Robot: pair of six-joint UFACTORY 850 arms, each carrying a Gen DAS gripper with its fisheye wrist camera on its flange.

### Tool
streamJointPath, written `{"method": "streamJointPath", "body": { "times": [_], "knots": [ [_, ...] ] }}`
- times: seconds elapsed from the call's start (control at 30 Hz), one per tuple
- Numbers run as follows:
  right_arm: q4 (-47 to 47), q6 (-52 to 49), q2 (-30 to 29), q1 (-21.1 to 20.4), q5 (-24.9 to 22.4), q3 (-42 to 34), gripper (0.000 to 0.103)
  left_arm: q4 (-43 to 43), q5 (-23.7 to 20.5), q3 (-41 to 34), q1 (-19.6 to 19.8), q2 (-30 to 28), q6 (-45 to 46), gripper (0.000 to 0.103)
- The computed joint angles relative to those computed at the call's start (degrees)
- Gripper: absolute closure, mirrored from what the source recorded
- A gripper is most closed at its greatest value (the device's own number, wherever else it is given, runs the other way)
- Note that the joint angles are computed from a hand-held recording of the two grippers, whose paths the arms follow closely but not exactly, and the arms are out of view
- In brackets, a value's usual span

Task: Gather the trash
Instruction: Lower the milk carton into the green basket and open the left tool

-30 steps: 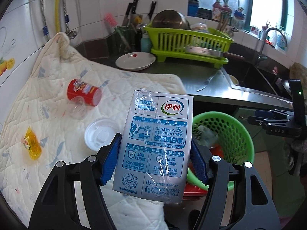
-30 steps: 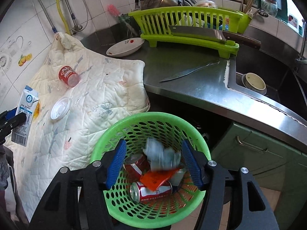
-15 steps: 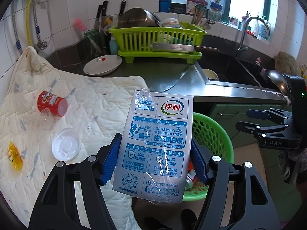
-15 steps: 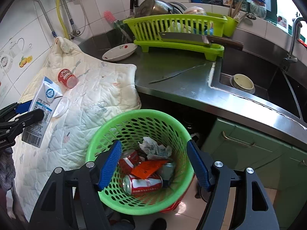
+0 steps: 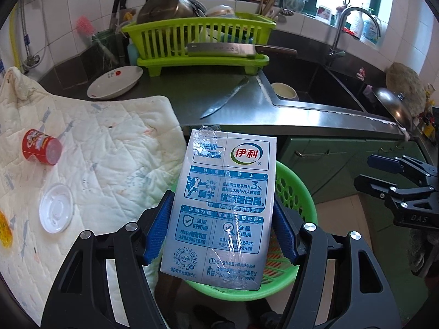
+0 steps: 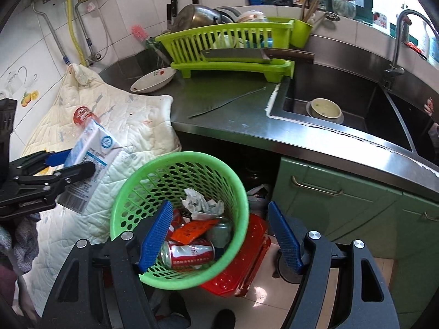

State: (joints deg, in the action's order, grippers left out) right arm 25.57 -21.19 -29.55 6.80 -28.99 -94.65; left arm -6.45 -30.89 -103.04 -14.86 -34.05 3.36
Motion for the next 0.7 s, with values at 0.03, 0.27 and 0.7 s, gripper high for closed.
{"method": "streamJointPath", "body": {
  "times": [0.03, 0.27, 0.7],
  "knots": [
    [0.27, -0.28, 0.21, -0.26, -0.01, 0.27, 0.033, -0.02, -0.20, -0.36, -0.21, -0.37, -0.15, 0.036],
    [0.32, -0.07, 1.51, -1.43, 0.32, 2.29, 0.033, -1.38, -1.43, -3.54, -1.50, -3.01, 0.12, 0.035],
    [2.36, -2.14, 2.01, -1.56, -0.13, 2.99, 0.033, -1.91, -0.34, -2.94, -1.94, -2.71, -0.40, 0.026]
  ]
}}
